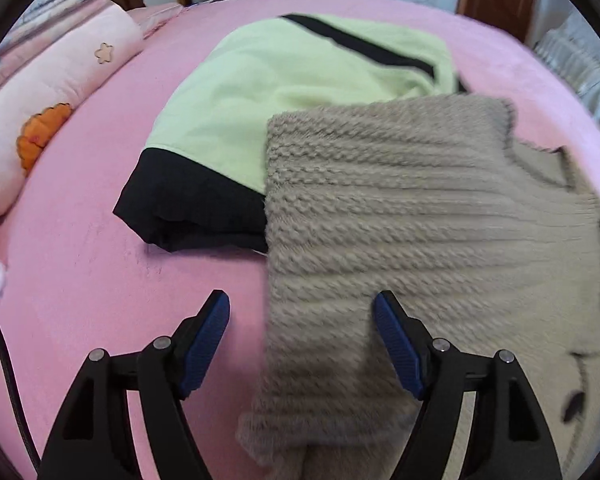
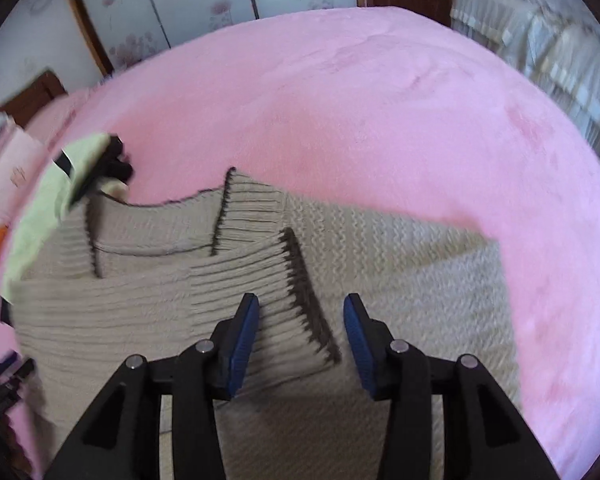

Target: Fold large clothes

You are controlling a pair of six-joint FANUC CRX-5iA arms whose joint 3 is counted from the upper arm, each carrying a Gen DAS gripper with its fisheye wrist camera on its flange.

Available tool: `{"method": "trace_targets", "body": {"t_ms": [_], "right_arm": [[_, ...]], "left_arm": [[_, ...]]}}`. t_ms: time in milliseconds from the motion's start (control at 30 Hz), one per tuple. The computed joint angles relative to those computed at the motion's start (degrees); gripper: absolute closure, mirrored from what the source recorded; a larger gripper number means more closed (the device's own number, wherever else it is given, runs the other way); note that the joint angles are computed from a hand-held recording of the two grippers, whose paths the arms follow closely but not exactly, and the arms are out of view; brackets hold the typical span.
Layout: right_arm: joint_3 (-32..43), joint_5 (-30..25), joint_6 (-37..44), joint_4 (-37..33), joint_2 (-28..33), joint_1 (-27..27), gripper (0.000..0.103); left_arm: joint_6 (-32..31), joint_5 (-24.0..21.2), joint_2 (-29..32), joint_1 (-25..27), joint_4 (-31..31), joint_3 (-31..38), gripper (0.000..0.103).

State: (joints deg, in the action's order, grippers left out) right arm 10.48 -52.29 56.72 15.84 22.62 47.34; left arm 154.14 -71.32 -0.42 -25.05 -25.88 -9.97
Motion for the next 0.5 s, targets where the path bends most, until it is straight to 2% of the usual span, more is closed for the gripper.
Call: {"method": "trace_targets", "body": {"t_ms": [100,267,500], "right_arm": [[-2.3,1.4,-1.1,3.8,0.2,-0.1,0.059],[-4.3,1.6,-2.5,1.3,-2.8,-1.8,0.059],[-11.8,2.6,-1.1,0.5,-13.7,-1.2,0.056]], "left_arm": [[1.2,0.3,1.3,0.8,0.4,0.0,0.026],[1.8,0.1,-0.1,0.8,0.5,-0.5,0.026],[3.9,-3.9,-4.3,-4.8,-1.4,2.0,0.026]]}}
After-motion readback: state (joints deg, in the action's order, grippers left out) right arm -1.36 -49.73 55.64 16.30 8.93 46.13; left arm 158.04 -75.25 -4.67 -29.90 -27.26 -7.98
